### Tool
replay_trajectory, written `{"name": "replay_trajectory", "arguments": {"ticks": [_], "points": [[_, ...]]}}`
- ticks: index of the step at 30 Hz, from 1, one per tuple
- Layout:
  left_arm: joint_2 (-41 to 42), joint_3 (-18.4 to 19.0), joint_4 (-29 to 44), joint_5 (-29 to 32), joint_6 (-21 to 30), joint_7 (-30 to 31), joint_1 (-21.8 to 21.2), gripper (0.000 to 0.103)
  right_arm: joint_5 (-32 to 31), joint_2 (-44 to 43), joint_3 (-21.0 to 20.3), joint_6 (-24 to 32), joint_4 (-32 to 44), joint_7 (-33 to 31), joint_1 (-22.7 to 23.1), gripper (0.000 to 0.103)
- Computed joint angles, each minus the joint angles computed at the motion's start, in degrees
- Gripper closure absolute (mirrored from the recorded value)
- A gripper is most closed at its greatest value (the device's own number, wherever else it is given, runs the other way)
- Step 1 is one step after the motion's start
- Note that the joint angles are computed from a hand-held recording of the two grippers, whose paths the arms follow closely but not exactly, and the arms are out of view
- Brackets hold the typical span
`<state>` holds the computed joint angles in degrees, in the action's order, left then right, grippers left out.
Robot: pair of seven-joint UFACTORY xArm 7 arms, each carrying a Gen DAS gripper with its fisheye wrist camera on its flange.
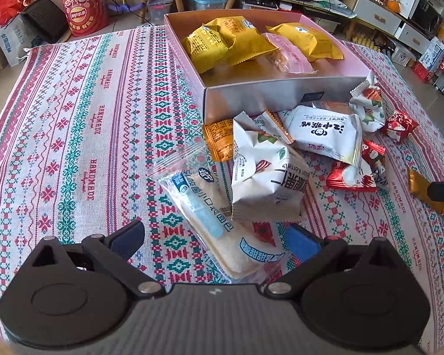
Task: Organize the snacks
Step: 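Withdraw both grippers from the box toward the remaining snacks, then grasp white bread packet with left gripper while right gripper grasps gold bar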
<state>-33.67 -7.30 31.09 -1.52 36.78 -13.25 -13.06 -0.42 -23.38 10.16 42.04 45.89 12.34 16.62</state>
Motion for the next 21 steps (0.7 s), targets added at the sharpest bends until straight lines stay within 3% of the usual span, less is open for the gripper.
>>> {"name": "replay_trajectory", "arguments": {"ticks": [16,21], "points": [[-0.79,0.43,0.46,4.78,6.28,0.18,4.1,0.0,1.71,2.01,-1.57,6.03,-0.93,-1.89,-1.2,0.004],[-1.01,0.65,0.23,4.9,6.23,-0.17,4.79,0.001,2.44,1.26,-1.4,6.37,-0.88,-2.37,-0.62,0.018]]}}
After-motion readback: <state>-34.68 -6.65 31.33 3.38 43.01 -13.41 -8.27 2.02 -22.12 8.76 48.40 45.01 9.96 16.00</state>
